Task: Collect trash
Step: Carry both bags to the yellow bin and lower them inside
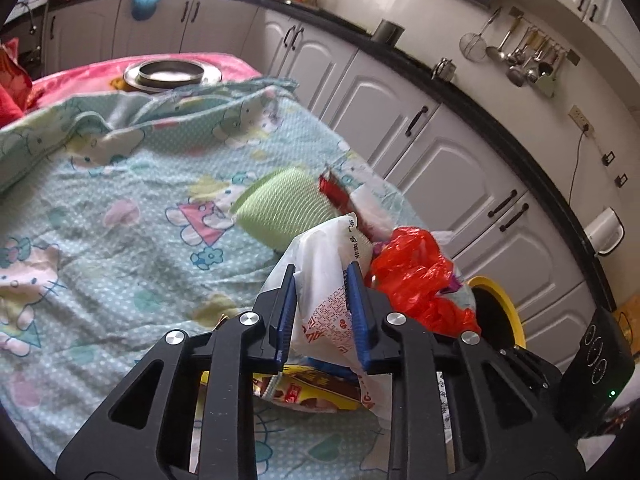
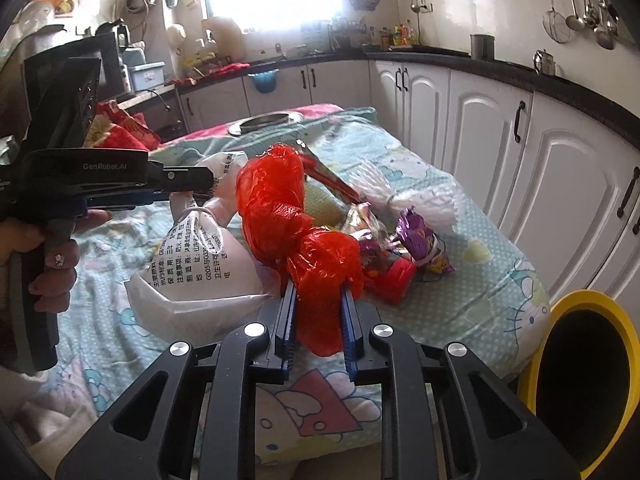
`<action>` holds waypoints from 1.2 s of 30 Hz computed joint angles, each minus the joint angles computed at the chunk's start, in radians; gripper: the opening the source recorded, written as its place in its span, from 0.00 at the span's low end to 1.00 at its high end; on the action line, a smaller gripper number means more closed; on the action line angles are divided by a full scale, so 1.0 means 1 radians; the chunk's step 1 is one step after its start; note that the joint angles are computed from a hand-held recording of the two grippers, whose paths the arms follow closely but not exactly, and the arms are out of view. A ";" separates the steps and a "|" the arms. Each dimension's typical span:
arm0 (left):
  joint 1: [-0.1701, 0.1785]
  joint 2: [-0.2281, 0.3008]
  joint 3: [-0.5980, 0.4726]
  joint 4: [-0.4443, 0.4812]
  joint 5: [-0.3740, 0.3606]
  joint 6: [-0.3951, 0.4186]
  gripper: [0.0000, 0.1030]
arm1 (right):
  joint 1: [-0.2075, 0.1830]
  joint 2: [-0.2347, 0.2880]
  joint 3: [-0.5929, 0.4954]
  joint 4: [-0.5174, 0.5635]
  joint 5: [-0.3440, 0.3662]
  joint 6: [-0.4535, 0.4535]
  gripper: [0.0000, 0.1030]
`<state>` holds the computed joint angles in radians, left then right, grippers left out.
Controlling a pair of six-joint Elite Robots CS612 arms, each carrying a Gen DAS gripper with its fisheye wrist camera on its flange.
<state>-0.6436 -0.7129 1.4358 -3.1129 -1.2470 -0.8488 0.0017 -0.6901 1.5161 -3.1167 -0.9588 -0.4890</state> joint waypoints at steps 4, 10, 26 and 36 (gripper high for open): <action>-0.012 -0.017 0.014 -0.031 0.055 0.015 0.17 | -0.007 -0.008 0.010 -0.031 0.023 0.021 0.17; -0.026 -0.037 0.024 -0.086 0.117 0.059 0.17 | -0.020 -0.021 0.020 -0.075 0.047 0.052 0.16; -0.055 -0.003 -0.089 -0.123 0.182 0.203 0.17 | -0.071 -0.030 0.015 -0.197 0.034 0.206 0.16; -0.072 0.092 -0.275 -0.043 0.132 0.289 0.17 | -0.117 -0.037 0.027 -0.258 -0.044 0.310 0.16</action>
<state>-0.7156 -0.6209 1.1604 -3.1563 -1.1154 -0.5600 -0.1156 -0.7270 1.5429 -3.3749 -1.0029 -0.1788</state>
